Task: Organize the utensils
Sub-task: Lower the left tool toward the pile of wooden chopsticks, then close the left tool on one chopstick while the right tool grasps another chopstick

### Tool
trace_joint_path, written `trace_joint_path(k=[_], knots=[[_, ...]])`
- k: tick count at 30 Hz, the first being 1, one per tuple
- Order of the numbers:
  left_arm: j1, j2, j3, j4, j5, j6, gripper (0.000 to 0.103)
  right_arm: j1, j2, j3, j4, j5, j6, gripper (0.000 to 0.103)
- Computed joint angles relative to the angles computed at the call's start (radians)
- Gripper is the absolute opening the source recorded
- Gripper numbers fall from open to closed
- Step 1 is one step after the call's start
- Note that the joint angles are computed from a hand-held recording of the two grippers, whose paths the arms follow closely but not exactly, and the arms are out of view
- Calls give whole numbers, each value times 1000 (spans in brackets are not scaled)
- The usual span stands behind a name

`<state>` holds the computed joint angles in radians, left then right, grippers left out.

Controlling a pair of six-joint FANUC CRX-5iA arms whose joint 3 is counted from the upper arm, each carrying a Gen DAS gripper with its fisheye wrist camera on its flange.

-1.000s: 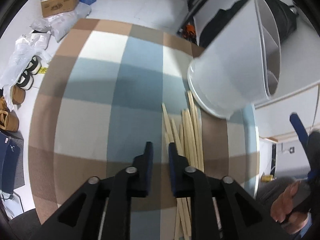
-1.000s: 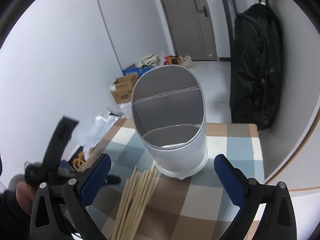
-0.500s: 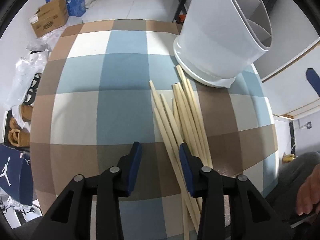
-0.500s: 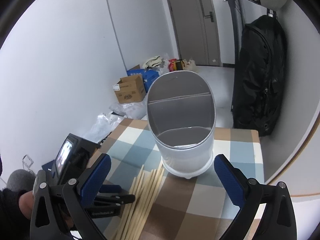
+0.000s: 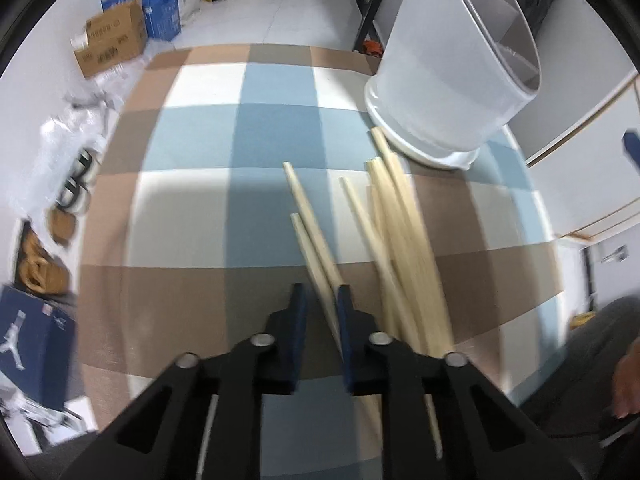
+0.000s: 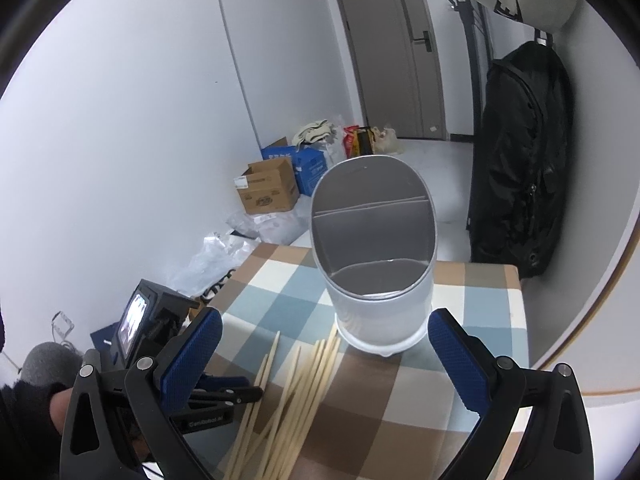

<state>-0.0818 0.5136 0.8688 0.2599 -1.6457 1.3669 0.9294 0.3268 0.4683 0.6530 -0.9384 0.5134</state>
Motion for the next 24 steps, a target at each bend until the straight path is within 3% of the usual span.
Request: trace_joint_path(k=[3,12,17,24], knots=[[3,-10,-15,-16,3,0,2,7,0,0,0,-3,2,103],[7,-30,-43,-43,31,-3,2,16,47,88,-106,-80,97,103],[-17,-28,-29,-90,43,-23,3,11,59,109,-137,-100,79,103],[29,-27,-67,6,86,-15,1,12,81,158,-174,-157,87,103]])
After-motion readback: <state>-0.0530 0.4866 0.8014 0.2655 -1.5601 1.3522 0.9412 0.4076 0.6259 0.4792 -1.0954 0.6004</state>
